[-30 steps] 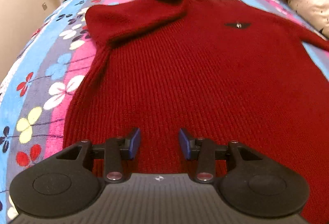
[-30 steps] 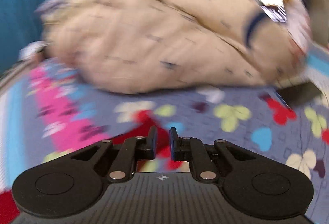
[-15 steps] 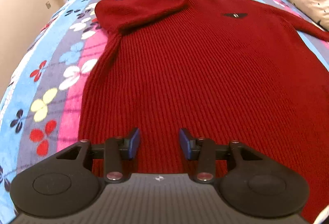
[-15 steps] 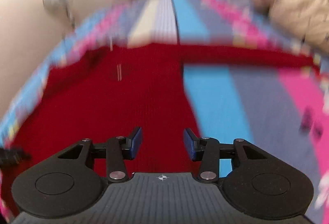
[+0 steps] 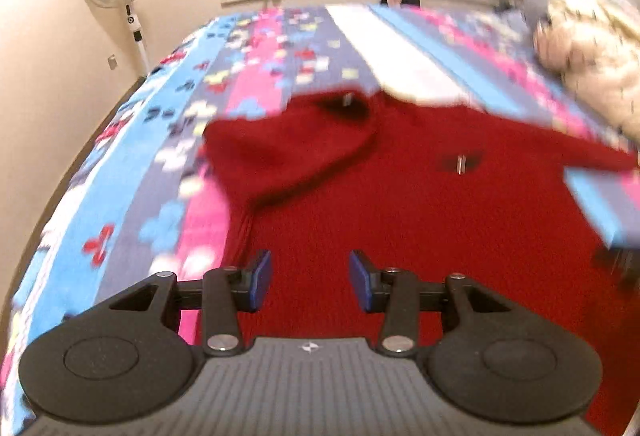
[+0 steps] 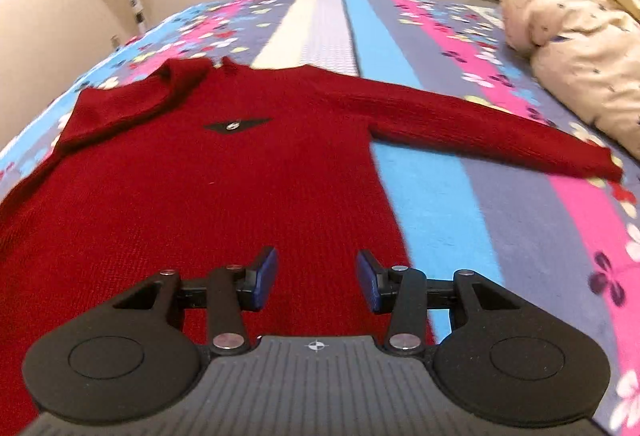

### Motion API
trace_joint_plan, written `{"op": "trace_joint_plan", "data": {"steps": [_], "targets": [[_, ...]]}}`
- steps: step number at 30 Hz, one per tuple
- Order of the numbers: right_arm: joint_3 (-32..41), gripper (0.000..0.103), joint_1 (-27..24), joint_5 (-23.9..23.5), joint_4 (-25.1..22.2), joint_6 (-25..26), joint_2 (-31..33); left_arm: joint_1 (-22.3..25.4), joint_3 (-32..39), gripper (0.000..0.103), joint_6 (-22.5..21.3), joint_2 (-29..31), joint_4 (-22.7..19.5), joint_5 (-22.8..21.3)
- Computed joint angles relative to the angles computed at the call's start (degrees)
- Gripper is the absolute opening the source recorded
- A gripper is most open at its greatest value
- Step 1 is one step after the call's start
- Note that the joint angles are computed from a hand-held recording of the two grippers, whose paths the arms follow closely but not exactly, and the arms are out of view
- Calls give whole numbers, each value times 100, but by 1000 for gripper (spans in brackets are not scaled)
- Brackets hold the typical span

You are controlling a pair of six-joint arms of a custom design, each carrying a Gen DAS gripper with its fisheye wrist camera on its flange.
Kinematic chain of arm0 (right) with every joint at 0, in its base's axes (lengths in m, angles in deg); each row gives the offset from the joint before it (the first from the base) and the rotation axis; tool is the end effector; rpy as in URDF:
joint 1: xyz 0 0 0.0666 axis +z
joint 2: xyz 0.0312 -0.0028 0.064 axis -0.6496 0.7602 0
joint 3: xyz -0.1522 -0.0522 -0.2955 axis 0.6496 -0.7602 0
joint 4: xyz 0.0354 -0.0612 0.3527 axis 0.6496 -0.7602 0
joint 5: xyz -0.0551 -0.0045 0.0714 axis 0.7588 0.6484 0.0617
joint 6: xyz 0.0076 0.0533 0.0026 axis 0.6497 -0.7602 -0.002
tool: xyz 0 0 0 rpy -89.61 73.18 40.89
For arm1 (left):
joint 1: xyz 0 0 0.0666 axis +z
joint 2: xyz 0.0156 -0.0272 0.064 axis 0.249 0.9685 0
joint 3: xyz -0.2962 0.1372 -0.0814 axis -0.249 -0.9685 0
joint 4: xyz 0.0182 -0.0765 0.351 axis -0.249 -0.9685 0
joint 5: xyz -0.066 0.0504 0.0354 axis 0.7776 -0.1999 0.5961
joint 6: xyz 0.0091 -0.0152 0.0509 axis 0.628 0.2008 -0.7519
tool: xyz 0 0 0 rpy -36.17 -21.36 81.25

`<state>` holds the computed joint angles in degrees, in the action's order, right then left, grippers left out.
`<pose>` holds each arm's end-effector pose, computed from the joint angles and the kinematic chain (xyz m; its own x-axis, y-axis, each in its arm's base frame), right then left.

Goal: Fold small clothes

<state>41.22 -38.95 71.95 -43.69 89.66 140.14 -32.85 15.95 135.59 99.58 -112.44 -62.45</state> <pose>0.3679 0.0206 0.3297 -0.6851 -0.2319 -0.6905 -0.3910 0.9169 0.0800 0.2770 -0.2655 0.3690 -0.6880 -0.1404 -0.7120 -0.2842 0.9549 0.0863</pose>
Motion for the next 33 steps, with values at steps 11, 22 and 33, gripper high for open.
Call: {"op": "trace_joint_plan", "data": {"steps": [11, 22, 33], "targets": [[523, 49, 572, 384, -207, 495, 838, 2047, 1952, 51, -896, 1790, 1378, 1643], [774, 53, 545, 137, -220, 549, 1157, 3345, 3282, 56, 479, 3771, 2311, 3681], [703, 54, 528, 118, -132, 630, 1102, 4126, 1426, 14, -790, 1741, 2607, 2377]]}}
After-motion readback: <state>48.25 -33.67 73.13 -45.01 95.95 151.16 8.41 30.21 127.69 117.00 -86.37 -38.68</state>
